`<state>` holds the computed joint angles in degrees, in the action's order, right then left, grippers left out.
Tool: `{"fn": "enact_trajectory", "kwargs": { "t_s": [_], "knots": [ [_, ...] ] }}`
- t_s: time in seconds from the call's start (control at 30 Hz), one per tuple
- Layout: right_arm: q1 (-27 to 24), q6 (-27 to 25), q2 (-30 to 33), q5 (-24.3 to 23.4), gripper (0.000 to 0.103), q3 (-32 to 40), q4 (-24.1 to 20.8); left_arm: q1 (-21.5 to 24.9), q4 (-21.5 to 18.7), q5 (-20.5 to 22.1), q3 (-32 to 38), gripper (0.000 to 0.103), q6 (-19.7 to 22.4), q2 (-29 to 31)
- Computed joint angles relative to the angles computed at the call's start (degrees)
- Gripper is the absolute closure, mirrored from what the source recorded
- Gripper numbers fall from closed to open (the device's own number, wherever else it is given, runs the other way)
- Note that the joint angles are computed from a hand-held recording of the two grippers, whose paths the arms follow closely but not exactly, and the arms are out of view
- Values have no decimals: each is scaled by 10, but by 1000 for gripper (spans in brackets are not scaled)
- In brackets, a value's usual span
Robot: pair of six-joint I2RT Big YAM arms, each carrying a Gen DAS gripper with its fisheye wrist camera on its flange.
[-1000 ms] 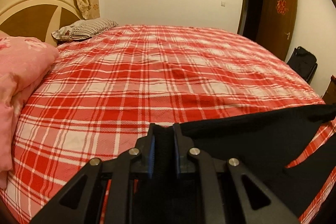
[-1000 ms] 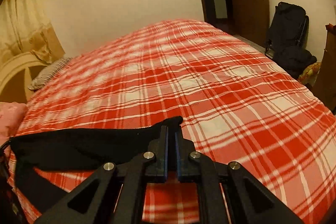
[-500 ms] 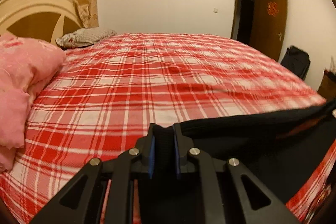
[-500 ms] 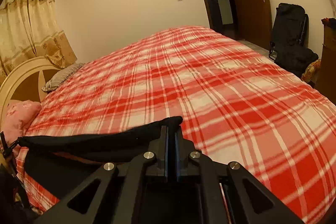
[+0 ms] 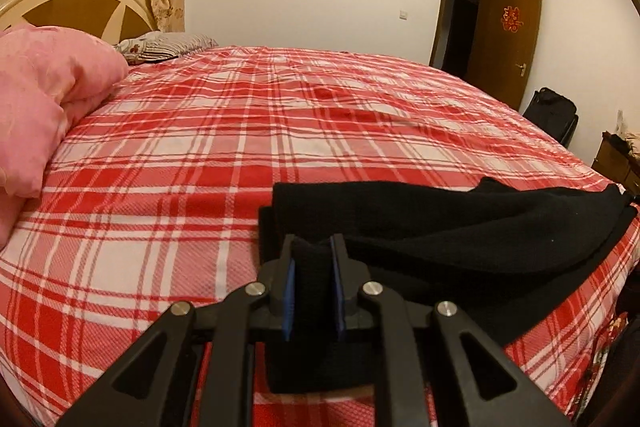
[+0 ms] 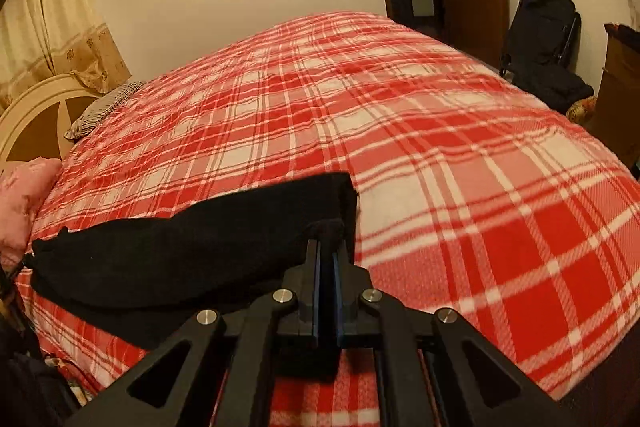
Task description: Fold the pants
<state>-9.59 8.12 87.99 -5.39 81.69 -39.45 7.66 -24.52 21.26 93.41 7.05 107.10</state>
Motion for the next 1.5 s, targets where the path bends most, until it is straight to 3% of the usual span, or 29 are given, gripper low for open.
{"fn": "enact_trajectory", "kwargs": {
  "t_s": [0.13,0.17,0.27,0.37,0.57,0.67,0.87,1.03,1.17,1.5],
  "knots": [
    [2,15,-22,29,69,-7,-4,3,9,4,-18,86,-1,-13],
    [6,17,-30,46,67,-8,-3,4,11,4,-21,86,-1,-15],
    [30,17,-47,79,67,-3,2,4,16,5,-27,86,-1,-19],
    [84,-26,-37,92,67,28,-21,1,16,-4,-25,86,6,-18],
    [238,-149,84,103,67,137,-97,-2,8,-10,-17,86,5,-11],
    [293,-178,145,52,67,182,-117,-4,4,-14,-15,86,6,-10],
    [344,-221,223,33,67,244,-129,-7,2,-17,-11,86,-8,-5],
    [364,-251,263,88,67,278,-135,-9,-1,-22,-5,86,-8,-1],
    [363,-248,267,80,98,283,-130,-9,-3,-20,-1,87,-2,-1],
    [360,-239,227,54,99,270,-136,-1,21,11,-34,88,4,-42]
  ]
}}
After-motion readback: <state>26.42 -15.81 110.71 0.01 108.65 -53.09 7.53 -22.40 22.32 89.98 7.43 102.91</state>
